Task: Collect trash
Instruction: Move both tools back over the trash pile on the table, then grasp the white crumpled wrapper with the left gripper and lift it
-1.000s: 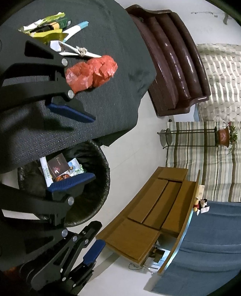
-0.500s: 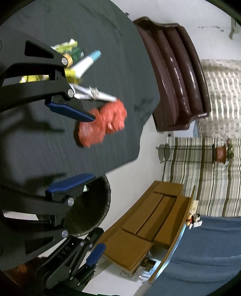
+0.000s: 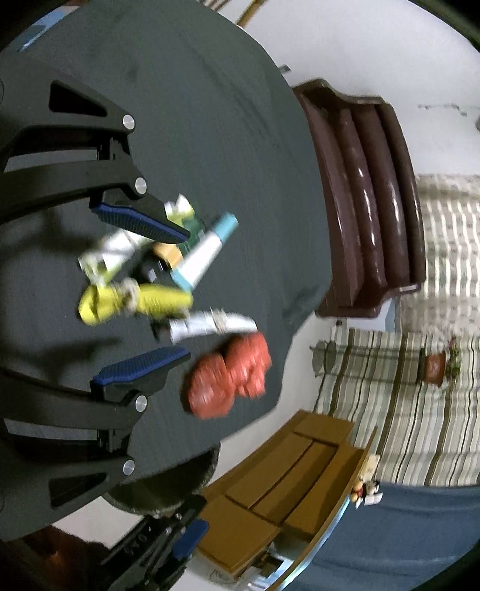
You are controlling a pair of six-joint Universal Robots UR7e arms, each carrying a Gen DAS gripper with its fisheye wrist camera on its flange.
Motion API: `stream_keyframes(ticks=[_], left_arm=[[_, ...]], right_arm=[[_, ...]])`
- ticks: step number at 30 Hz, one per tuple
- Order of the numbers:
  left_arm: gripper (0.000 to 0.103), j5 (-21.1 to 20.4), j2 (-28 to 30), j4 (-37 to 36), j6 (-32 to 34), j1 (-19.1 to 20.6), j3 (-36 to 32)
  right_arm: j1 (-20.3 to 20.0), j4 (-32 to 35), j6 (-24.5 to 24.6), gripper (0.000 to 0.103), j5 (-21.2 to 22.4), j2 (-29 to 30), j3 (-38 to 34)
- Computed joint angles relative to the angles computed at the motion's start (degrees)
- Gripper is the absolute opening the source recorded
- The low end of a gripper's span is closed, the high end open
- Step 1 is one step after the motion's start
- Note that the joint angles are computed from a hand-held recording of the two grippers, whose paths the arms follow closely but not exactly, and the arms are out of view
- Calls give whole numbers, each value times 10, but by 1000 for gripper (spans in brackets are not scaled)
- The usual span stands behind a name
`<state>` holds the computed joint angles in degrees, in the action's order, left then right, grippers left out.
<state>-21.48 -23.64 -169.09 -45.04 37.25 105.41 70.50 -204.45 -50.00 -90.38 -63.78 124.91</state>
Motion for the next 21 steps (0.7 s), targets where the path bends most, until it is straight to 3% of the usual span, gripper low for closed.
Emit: stream_keyframes(ticks=[8, 21], left_arm=[[57, 1, -43, 106, -122, 14, 42], [57, -41, -54, 122, -131, 39, 47]], right_arm=[[11, -1, -7, 48, -3, 7, 11], [19, -9, -7, 49, -10, 17, 27]])
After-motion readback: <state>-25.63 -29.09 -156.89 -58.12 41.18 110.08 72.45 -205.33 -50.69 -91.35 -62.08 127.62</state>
